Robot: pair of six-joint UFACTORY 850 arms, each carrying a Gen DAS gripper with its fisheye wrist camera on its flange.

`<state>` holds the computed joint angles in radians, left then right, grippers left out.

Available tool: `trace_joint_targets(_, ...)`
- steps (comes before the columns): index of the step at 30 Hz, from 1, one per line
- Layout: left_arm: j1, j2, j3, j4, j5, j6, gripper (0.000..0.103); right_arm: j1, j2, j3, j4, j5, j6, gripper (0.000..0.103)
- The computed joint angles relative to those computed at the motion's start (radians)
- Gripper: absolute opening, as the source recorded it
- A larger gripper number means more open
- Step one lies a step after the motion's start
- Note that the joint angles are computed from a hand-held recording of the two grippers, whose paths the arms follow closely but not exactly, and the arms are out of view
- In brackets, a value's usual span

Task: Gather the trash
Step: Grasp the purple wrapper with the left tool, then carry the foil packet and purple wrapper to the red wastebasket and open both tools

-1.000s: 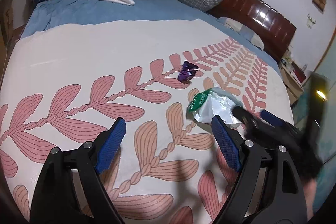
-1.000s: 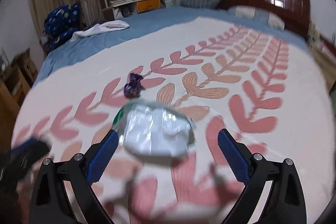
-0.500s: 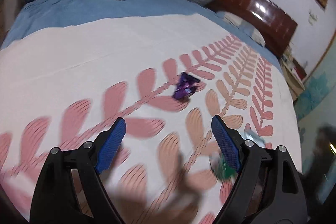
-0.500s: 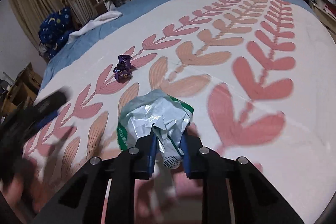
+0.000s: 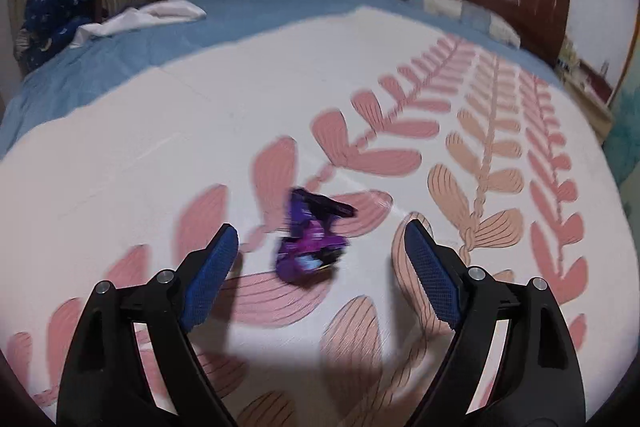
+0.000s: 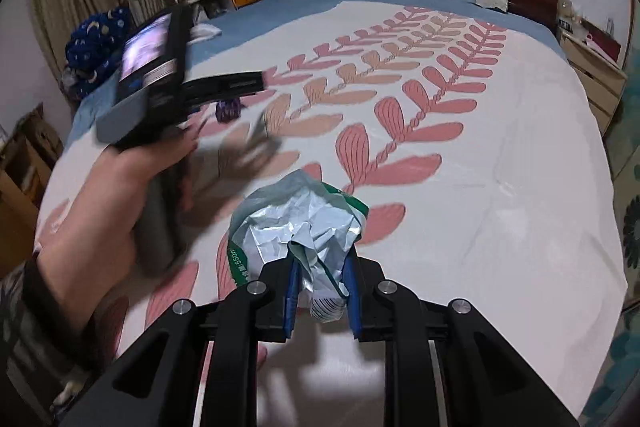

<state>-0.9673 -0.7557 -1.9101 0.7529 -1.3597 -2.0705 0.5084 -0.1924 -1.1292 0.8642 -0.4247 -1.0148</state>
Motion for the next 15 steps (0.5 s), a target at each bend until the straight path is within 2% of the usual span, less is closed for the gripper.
trace_joint_targets(2, 0.021, -0.002, 0.007, -0.053, 0.050, 0.016, 0.085, -0.009, 0.013, 0.010, 0.013, -0.007, -0.021, 0.020)
trace_joint_targets(4, 0.021, -0.014, -0.006, -0.065, 0.038, 0.022, 0.084, -0.015, 0.019, 0.015, 0.018, -0.010, -0.024, 0.020)
trace_joint_targets(5, 0.016, -0.004, 0.010, -0.045, 0.055, 0.003, 0.080, -0.023, 0.025, 0.019, 0.032, -0.023, -0.038, 0.020)
trace_joint_targets(6, 0.013, 0.005, 0.027, -0.030, 0.071, -0.019, 0.072, -0.026, 0.026, 0.020, 0.030, -0.029, -0.036, 0.020)
trace_joint_targets(7, 0.008, 0.019, 0.048, -0.014, 0.079, -0.050, 0.045, -0.030, 0.029, 0.023, 0.035, -0.034, -0.042, 0.020)
trace_joint_targets(8, 0.004, 0.033, 0.070, -0.005, 0.086, -0.086, 0.030, -0.031, 0.033, 0.027, 0.033, -0.032, -0.044, 0.020)
trace_joint_targets(10, -0.010, 0.057, 0.106, 0.023, 0.119, -0.157, 0.027, -0.034, 0.048, 0.037, 0.030, -0.033, -0.052, 0.020)
trace_joint_targets(12, -0.020, 0.048, 0.087, 0.031, 0.117, -0.166, 0.025, -0.041, 0.063, 0.046, 0.035, -0.039, -0.059, 0.020)
trace_joint_targets(15, -0.050, -0.012, -0.028, 0.059, 0.040, -0.123, 0.024, -0.054, 0.092, 0.062, 0.043, -0.038, -0.077, 0.020)
